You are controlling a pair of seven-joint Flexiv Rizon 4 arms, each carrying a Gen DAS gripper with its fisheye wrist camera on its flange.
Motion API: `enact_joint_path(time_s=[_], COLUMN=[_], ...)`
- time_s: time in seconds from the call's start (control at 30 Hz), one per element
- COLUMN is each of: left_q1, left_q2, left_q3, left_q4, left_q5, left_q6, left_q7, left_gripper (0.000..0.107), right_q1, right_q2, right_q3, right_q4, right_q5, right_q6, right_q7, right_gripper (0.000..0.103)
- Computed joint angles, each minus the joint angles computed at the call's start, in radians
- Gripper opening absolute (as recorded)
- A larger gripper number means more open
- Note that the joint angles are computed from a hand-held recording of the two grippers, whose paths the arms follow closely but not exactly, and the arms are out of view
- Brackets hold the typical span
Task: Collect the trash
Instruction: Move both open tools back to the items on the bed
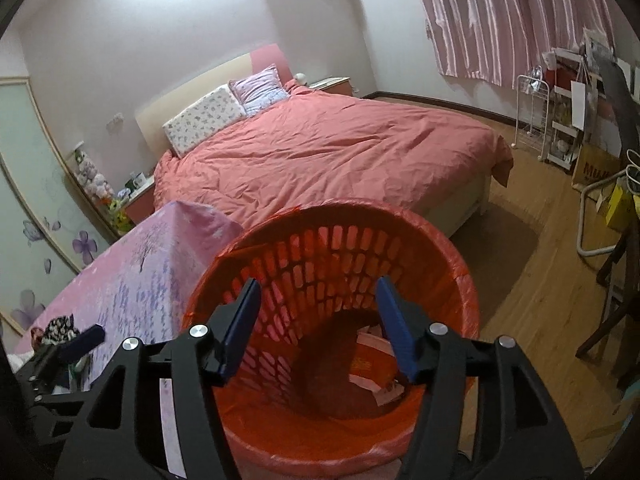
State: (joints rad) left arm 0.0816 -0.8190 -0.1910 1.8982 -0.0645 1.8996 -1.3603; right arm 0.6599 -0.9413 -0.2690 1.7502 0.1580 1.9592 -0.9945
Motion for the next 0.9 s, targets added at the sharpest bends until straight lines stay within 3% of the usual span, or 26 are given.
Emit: enact_joint_path(time_s=[0.1,0.37,0.6,0.8,0.9], left_q1=[0.000,0.126,0.234,0.426,0.519], left_q2=[0.042,0.153,0.228,0.251,0.250], left_q3=[0.037,0.058,0.141,0.136,0.116], left_q4=[0.071,0.266,0.404,0.451,0.454], left_q5=[0.006,0.069,0.108,0.198,0.259], left_q6=[0.053,0.173,0.271,0.283,0.285], left_q7=[-0.013,-0.102,-0.195,-0.298,-0.346], left_gripper=[0.093,0.093,0.093,0.093,0.093], right_q1=[0.005,0.104,0.134,0.121,0.100], right_q2=[0.015,0.057,0.077,0.074,0.058], right_q3=[0.006,-0.001,0.080,0.184,0.241], right_q4=[0.008,0.045,0.024,-0.023,-0.061], right_q5=[-0.016,-0.036,-0.116,-0.208,-0.258], right_q6=[-0.008,-0.027,-0.046,-0.056,-0.072], right_q7=[-0.013,-0.049,-0.090,-0.119,-0.122], right_gripper=[0.060,0.060,0.060,0.062,0.068])
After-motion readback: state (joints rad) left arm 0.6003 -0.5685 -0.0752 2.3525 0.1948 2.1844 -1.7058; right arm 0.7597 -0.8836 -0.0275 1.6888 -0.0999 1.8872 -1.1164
